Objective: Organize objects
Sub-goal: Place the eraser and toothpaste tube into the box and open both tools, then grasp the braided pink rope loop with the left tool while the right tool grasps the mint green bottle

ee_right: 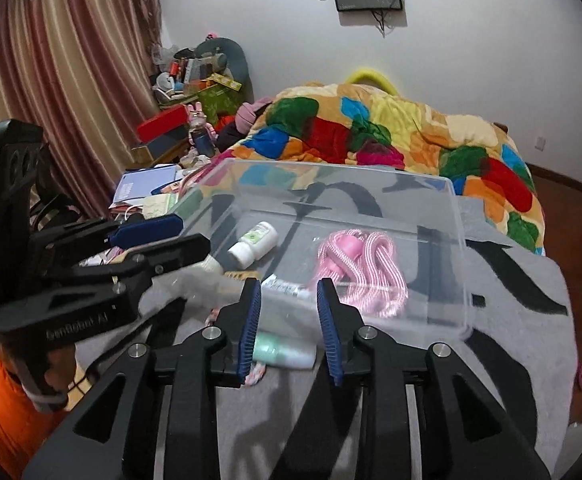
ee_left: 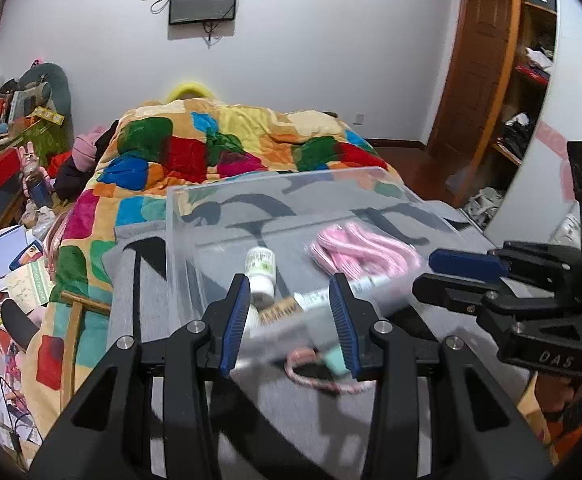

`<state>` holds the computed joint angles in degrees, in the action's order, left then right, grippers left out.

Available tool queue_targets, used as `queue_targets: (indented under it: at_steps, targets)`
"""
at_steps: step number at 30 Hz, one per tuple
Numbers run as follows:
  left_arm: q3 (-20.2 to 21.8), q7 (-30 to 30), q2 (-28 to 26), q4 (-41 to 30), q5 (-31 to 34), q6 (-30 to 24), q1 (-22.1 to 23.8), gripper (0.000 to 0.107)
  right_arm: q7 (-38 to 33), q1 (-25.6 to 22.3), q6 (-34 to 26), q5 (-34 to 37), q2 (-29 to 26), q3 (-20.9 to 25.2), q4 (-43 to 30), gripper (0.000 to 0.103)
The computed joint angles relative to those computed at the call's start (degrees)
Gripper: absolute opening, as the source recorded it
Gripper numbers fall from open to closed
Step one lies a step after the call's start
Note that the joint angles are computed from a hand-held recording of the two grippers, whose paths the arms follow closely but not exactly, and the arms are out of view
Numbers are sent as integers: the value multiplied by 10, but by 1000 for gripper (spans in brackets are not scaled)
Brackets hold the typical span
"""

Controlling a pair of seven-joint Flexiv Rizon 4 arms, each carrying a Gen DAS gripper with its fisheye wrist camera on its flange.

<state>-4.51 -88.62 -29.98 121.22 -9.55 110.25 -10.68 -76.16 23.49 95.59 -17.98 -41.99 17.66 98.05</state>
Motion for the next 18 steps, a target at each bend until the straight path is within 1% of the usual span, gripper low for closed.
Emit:
queue_targets:
  at_steps: [1, 2, 4, 6, 7, 9, 10, 12, 13, 14, 16, 18]
  targets:
    - [-7, 0, 4, 9, 8, 4, 6, 41, -1, 2, 6, 1, 4, -3, 8, 34]
    - [-4, 2, 6, 17, 11, 8, 1, 41, -3, 4, 14, 1, 9, -6, 20, 39]
    - [3, 8, 5, 24, 12, 6, -10, 41, -2, 15, 21, 0, 14, -22, 33, 45]
    - [10, 17, -3, 26, 9, -7, -21, 41, 1, 32, 20, 0, 18, -44, 44, 47]
    - [15, 21, -7, 25, 6, -15, -25, 41, 2, 33, 15, -2, 17, -45, 45, 47]
    - [31, 26, -17, 17, -9, -39, -42, 41, 0, 21, -3, -6, 11, -29, 43, 48]
    - [23, 24, -24, 10, -14, -56, -33, 41, -1, 17, -7, -6, 9, -25, 42, 48]
    - [-1, 19, -31, 3, -14, -75, -6, 41, -3, 8, -16, -4, 1, -14, 37, 49]
    - [-5, 16, -36, -3, -17, -84, 0, 41, -4, 4, -20, -3, -2, -9, 34, 51]
    - [-5, 14, -39, -6, -17, -87, 1, 41, -5, 1, -22, -1, -4, -5, 32, 53]
    - [-25, 12, -45, -10, -12, -92, 20, 40, -6, 3, -25, 1, -8, -7, 28, 55]
    - [-18, 7, -48, -12, -11, -89, 13, 39, -7, 8, -30, 2, -11, -10, 23, 60]
